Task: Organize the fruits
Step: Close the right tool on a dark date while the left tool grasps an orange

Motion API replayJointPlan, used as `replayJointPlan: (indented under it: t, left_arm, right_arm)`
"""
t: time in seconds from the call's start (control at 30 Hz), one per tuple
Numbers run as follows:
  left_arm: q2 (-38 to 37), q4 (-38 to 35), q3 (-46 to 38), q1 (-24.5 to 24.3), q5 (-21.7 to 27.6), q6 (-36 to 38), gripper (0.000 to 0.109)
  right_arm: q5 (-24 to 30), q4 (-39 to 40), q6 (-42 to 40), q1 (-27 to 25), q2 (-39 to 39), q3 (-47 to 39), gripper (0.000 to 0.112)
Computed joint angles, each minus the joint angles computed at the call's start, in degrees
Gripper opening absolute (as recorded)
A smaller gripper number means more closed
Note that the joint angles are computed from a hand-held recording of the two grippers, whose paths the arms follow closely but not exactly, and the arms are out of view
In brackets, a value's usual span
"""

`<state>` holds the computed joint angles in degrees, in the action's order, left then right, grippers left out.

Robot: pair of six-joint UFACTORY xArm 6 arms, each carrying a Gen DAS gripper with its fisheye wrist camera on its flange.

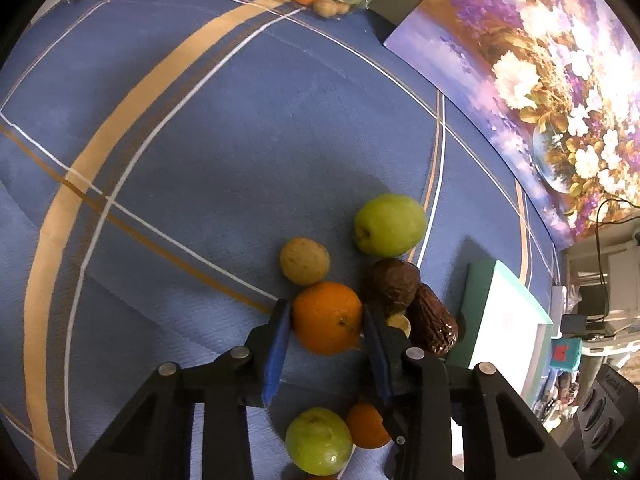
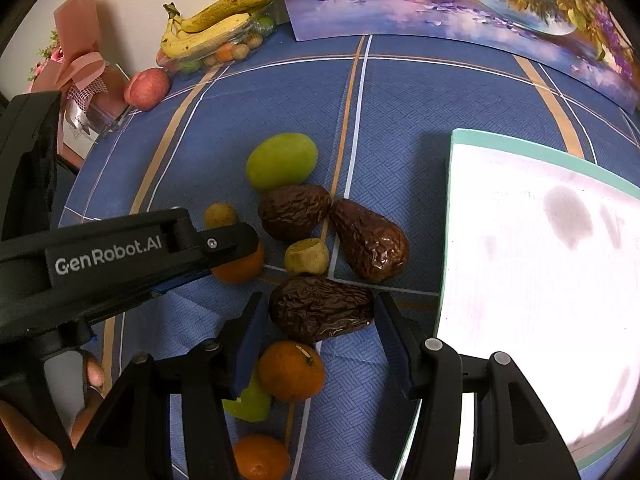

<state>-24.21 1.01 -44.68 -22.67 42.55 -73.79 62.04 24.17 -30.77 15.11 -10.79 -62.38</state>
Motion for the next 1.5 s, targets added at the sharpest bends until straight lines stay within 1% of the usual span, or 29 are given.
replayJointPlan:
  t: [0.07,0.13,0.17,0.2,0.3,0.47,0.53,0.57,0.6,0.63,0.77,0.83,0.93,1.2,1.5]
  left_arm:
    - [-0.71,0.81,0.13,0.03,0.27,-0.91,0.038]
    - [-1.74,1.72,0.27,-0.08,0.38,-1.73,0.038]
    - [-2.21,2.33,0.19,-0.13,0.55,-2.15,0.038]
    - [-2.77,3.45,-0.08,-0.24,0.95,-2.76,0.038]
    - [-3.92,6.3,-1.05,-0.58,2.49,-4.22,0.038]
    - [-5.07,7.49,-1.12,-0.11,3.37,-5.77,0.038]
    - [-6.42,7.51,-0.22,0.2,3.93,-6.49,0.038]
    - [-6.94,7.69,0.1,0.36,4.28,-6.9,0.038]
    - [-7.36,7.84,0.36,0.52,4.6,-7.21,0.038]
    - [-7.45,8.01,0.5,0.51,4.63,-7.54,0.038]
    - [-7.03,8.42,0.09,0.01,4.6,-8.44,0.038]
    - [-7.07,8.36,0.15,-0.05,4.57,-8.41,0.038]
    - [-6.98,8.42,0.06,-0.15,4.59,-8.6,0.038]
    - [-7.36,8.73,0.12,-0.17,4.64,-8.94,0.038]
    - [-8.88,11.81,-0.65,-0.8,5.55,-10.6,0.038]
  right_arm:
    - [0.21,0.41,0.05,-0.31,-0.06,-0.05,0.056]
    - [0.44,1.29,-0.34,-0.87,-0.3,-0.24,0.052]
    - [0.95,2.62,-1.08,-1.38,-0.48,-0.59,0.042]
    - [1.18,3.29,-1.4,-1.7,-0.69,-0.78,0.034]
    - [1.0,3.13,-1.6,-2.02,-1.39,-0.97,0.033]
    - [1.44,1.84,-0.41,-2.15,-0.05,-1.24,0.033]
    - [2.44,3.1,-0.6,-2.72,0.67,-1.84,0.035]
    - [2.08,2.9,-0.22,-2.68,0.79,-1.88,0.042]
    - [1.24,2.41,0.19,-2.44,0.72,-1.62,0.052]
    - [1.2,2.18,0.26,-2.39,0.68,-1.52,0.053]
    - [1.85,2.79,-0.11,-1.74,1.11,-1.53,0.054]
    - [0.91,1.66,-0.44,-0.8,1.0,-1.0,0.058]
    - [-0.85,-0.58,-0.46,0.4,0.31,0.31,0.059]
    - [-2.02,-0.74,0.32,1.27,0.06,1.08,0.059]
    - [-1.29,4.58,-0.96,-2.28,-3.0,0.38,0.059]
